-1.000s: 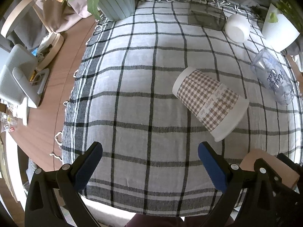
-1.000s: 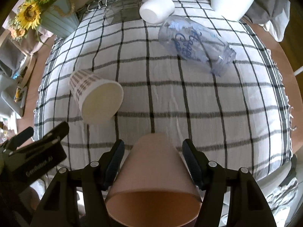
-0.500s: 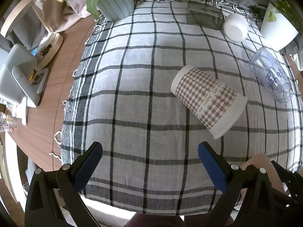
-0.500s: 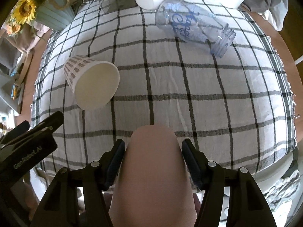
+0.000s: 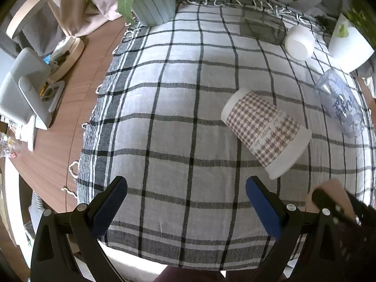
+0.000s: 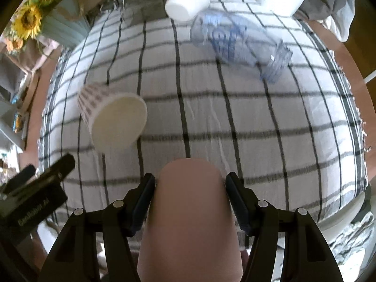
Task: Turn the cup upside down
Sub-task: 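Lift the pink cup with the right gripper and tilt it over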
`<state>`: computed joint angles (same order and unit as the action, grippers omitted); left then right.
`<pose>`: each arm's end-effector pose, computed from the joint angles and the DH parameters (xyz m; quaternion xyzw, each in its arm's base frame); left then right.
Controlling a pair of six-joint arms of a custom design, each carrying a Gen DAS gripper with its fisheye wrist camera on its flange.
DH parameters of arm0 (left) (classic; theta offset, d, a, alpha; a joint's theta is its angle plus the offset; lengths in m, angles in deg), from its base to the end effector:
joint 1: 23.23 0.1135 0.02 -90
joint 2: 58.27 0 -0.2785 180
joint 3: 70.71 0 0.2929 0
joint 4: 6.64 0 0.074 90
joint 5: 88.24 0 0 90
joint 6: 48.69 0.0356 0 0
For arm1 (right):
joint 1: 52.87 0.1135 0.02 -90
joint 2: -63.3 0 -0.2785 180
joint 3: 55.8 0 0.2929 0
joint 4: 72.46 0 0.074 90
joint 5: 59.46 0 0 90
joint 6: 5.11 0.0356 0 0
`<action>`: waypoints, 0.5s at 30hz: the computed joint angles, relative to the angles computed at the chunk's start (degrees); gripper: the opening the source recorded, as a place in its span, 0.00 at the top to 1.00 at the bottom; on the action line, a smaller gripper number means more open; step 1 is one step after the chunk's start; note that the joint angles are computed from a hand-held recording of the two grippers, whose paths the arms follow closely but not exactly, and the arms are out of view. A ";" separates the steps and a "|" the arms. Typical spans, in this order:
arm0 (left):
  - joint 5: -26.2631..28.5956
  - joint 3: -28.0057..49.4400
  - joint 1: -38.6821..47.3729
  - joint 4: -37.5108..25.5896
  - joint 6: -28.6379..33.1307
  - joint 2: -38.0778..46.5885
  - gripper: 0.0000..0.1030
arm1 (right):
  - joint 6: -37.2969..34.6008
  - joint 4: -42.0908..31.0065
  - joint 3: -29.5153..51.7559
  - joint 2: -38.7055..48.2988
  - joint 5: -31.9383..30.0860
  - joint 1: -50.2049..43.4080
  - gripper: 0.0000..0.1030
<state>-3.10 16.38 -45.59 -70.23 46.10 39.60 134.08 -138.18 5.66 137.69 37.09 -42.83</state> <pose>0.3483 -0.1400 0.2292 0.2267 0.9635 0.0208 0.1407 0.2489 0.0399 0.2090 0.3382 0.9342 -0.0006 0.1139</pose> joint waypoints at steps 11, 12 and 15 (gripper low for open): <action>-1.35 -0.80 -0.14 0.53 0.30 0.54 0.00 | -1.87 4.93 0.93 4.37 5.67 -0.05 0.39; -1.13 -0.77 -0.01 0.49 0.18 0.48 0.00 | -1.74 4.71 0.90 4.28 5.49 0.09 0.39; -1.53 -0.74 -0.05 0.84 0.14 0.36 0.00 | -1.51 4.62 0.18 3.82 3.76 -0.17 0.39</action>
<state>-4.62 15.64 -45.65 -69.39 46.24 39.96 132.58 -133.56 5.84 141.52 40.86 -43.00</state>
